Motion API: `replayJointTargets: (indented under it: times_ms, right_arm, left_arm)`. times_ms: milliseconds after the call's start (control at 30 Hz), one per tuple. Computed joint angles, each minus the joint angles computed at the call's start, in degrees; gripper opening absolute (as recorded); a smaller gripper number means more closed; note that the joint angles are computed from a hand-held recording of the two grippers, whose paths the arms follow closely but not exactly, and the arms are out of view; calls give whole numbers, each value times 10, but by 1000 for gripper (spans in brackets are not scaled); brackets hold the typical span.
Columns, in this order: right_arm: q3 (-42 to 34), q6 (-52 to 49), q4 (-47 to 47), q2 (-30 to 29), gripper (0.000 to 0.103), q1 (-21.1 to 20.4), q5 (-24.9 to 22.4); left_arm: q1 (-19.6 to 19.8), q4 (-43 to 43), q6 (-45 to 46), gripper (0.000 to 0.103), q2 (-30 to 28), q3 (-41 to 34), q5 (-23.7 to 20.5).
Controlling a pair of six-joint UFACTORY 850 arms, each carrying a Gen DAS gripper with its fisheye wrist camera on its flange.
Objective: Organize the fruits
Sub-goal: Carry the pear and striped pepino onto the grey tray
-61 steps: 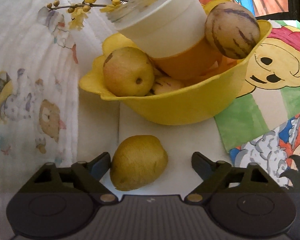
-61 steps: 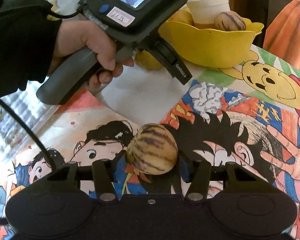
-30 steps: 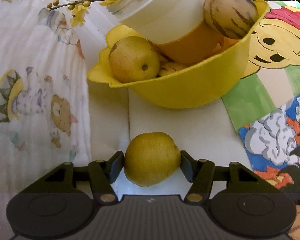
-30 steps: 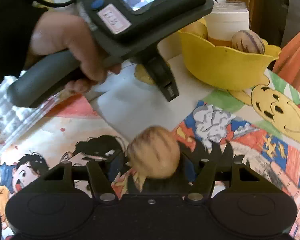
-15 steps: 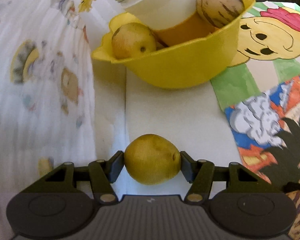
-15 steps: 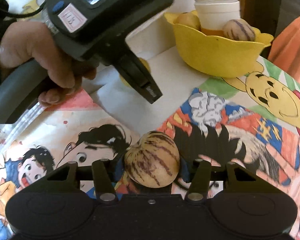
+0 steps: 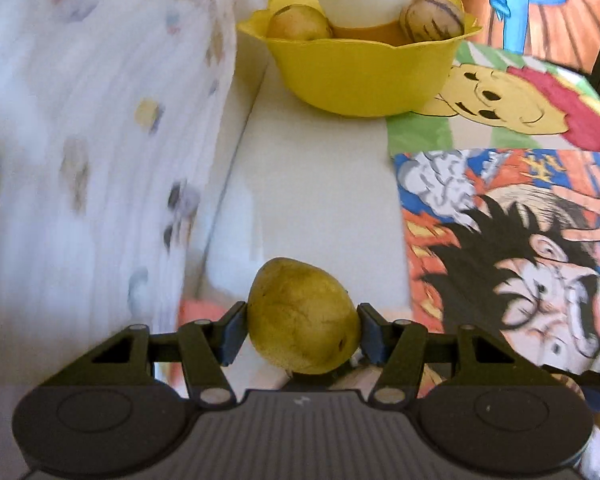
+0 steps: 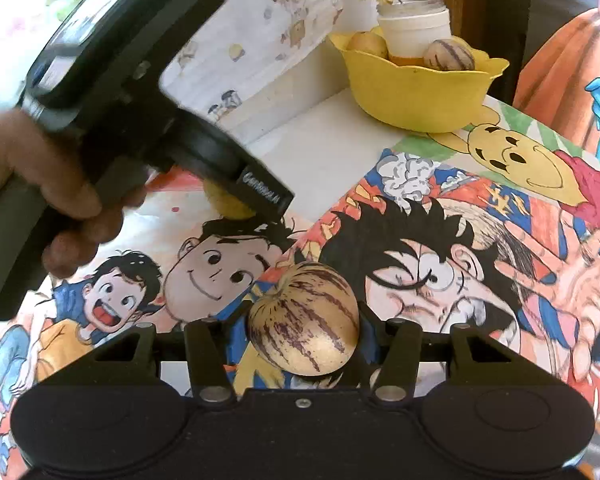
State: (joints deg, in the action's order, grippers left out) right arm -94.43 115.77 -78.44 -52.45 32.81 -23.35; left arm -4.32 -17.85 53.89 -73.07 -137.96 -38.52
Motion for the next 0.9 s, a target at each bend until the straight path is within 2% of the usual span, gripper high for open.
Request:
replayJointTargets:
  times_ms: [133,433,900]
  right_arm:
    - [21,49,-32,14,55,14,-12]
    - [97,159,-101,66,55,54,-43]
    - [187,215,-58,132,55,108,-118]
  left_arm:
    - [16,-57,42,62,54,97,21]
    - [48,-154,145,62,146,252,35]
    - [67,-238,271,62,243,411,34]
